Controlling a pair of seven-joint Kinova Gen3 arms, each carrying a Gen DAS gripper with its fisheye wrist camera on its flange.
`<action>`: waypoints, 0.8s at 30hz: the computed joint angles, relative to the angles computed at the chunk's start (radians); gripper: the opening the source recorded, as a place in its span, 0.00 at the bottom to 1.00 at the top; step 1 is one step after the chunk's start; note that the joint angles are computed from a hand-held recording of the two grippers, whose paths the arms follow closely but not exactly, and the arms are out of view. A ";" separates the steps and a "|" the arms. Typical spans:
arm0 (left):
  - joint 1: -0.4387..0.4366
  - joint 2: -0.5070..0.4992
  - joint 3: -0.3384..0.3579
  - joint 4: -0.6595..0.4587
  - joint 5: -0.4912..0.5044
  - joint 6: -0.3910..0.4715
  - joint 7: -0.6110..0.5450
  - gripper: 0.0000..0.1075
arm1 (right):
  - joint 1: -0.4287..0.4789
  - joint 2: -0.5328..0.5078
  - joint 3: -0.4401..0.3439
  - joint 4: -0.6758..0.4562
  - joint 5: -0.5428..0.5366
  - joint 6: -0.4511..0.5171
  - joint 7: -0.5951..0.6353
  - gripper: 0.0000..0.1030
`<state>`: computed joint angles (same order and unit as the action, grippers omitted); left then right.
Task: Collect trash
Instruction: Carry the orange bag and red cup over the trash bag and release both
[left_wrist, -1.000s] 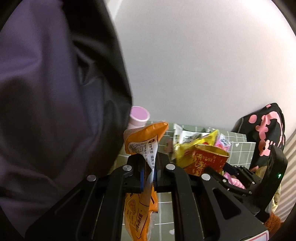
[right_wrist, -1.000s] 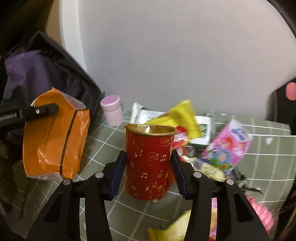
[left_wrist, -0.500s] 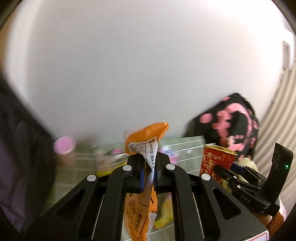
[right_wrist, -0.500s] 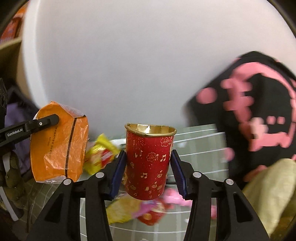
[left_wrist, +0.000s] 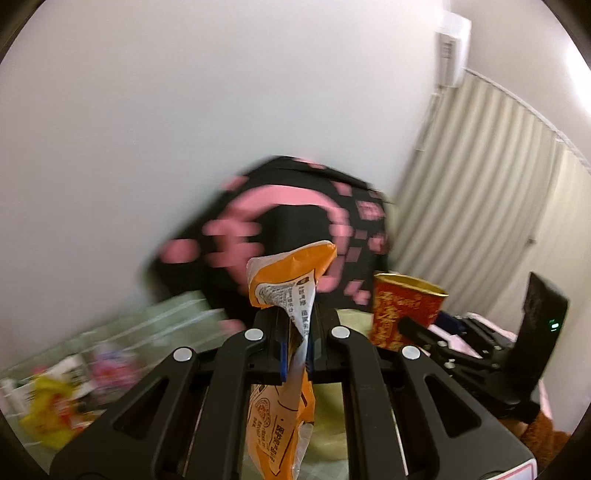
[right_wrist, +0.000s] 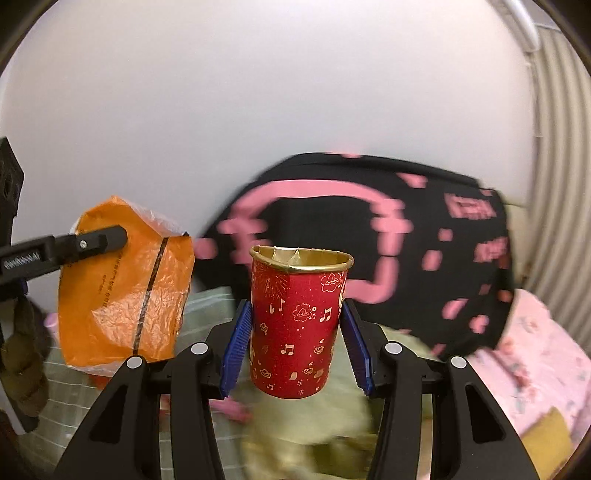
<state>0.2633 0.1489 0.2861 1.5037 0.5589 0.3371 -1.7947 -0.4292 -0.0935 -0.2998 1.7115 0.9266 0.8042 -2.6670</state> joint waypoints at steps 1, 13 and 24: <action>0.002 0.032 0.022 -0.040 0.024 0.017 -0.030 0.06 | 0.009 -0.015 0.008 0.011 0.004 0.016 -0.004 0.45; 0.159 0.326 0.059 -0.410 -0.092 0.200 0.051 0.06 | 0.177 -0.091 0.054 0.102 -0.039 0.048 0.004 0.45; 0.318 0.523 -0.068 -0.691 -0.269 0.440 0.201 0.06 | 0.257 -0.095 0.066 0.128 -0.039 -0.003 0.013 0.45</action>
